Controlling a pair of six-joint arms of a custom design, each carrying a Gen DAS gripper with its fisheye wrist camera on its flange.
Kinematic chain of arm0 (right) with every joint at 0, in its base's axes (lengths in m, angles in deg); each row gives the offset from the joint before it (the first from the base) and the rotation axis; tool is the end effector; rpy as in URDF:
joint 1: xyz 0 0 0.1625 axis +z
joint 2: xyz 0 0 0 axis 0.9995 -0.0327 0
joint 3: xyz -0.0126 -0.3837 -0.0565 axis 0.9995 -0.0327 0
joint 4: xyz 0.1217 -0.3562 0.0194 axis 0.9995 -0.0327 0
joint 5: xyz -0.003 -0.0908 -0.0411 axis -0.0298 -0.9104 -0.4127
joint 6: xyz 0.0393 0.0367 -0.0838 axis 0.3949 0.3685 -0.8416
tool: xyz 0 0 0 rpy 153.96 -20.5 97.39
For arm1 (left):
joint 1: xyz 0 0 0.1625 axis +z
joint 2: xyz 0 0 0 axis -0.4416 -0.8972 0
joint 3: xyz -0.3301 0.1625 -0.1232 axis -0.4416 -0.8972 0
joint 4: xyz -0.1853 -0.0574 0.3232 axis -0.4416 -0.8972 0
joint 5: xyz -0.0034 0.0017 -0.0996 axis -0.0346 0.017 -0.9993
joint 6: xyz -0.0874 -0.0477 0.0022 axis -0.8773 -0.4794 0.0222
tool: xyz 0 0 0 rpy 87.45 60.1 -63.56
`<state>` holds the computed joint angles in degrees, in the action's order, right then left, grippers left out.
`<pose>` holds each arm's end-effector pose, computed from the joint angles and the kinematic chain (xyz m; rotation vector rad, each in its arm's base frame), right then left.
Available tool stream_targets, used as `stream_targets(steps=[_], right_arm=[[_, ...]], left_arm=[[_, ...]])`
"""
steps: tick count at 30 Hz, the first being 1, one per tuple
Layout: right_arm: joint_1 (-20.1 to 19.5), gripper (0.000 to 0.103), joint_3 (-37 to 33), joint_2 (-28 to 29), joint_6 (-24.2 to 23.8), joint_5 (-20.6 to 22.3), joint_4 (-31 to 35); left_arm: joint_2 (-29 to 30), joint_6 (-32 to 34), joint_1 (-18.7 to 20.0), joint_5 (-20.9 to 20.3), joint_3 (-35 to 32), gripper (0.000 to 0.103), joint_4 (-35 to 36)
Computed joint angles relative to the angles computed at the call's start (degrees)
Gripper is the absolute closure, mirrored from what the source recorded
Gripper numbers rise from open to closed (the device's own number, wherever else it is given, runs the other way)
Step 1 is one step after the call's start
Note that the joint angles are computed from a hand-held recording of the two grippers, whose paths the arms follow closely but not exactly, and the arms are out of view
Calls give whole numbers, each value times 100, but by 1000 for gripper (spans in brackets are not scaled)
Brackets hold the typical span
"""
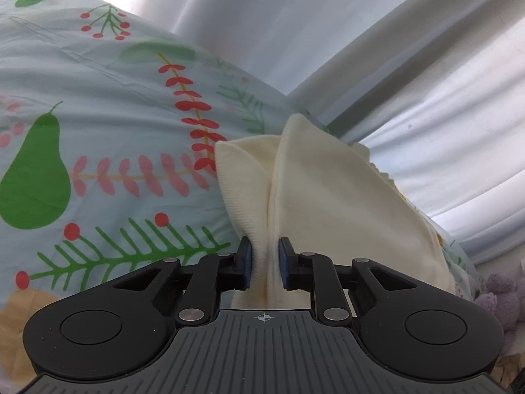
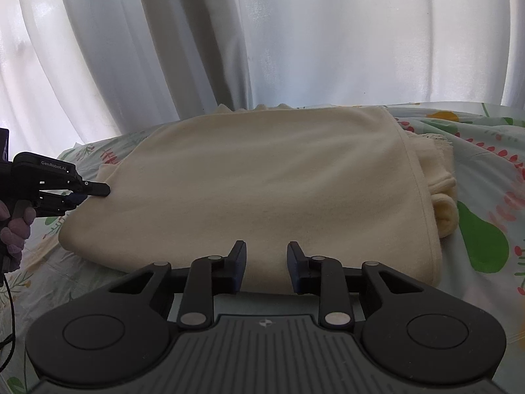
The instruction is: Fold small clothes
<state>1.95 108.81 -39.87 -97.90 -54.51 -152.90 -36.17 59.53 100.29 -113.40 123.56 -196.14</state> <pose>0.0812 -0.5986 0.0870 -0.0250 -2.2348 1.1538 -0.0790 -0.8374 0.0987 0.3812 2.9069 -0.5765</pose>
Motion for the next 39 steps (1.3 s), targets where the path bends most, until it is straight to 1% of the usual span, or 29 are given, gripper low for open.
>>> stream_targets(steps=[6, 9, 14, 17, 20, 23, 26, 27, 28, 29, 30, 31, 32, 33, 34, 35, 36, 39], right_arm=[[29, 79, -32, -19, -7, -249, -167], [15, 79, -14, -69, -50, -383, -285], [9, 79, 37, -133, -28, -548, -604], [-1, 79, 26, -147, -50, -652, -691], [-11, 79, 21, -158, 1, -726, -704], [-12, 79, 51, -156, 23, -721, -733], [-32, 79, 103, -192, 45, -693, -688], [-38, 79, 120, -197, 51, -691, -689], [-42, 79, 139, -207, 79, -700, -667], [-53, 79, 154, -222, 111, -694, -644], [-66, 79, 180, -243, 170, -673, -624], [-78, 79, 203, -268, 223, -654, -585], [-89, 79, 220, -286, 245, -631, -577], [-101, 79, 235, -294, 241, -606, -607], [-108, 79, 248, -301, 232, -588, -621], [-115, 78, 262, -308, 226, -570, -639], [-121, 79, 272, -312, 236, -554, -659], [-137, 79, 298, -340, 329, -484, -632]], left_arm=[[-143, -22, 10, -369, 132, 87, -133], [-222, 70, -61, -510, 226, 87, -205], [-336, 399, -309, -805, 494, 87, -410], [-294, 581, -513, -843, 601, 87, -512], [-147, 691, -688, -789, 669, 87, -627], [44, 769, -848, -539, 799, 87, -701], [151, 842, -962, -180, 1070, 87, -890], [197, 922, -974, -112, 1085, 87, -825], [260, 1012, -959, -124, 1021, 87, -614], [262, 1176, -946, -157, 1078, 87, -642], [177, 1388, -974, -84, 1304, 87, -895], [89, 1536, -1023, 41, 1425, 86, -929], [-26, 1519, -1057, 102, 1538, 86, -924], [-164, 1427, -1046, -14, 1652, 85, -943], [-328, 1365, -1006, -219, 1805, 81, -1051], [-455, 1344, -979, -333, 1945, 79, -1238], [-576, 1355, -974, -304, 2133, 74, -1503], [-768, 1478, -1018, 215, 2577, 73, -2174]])
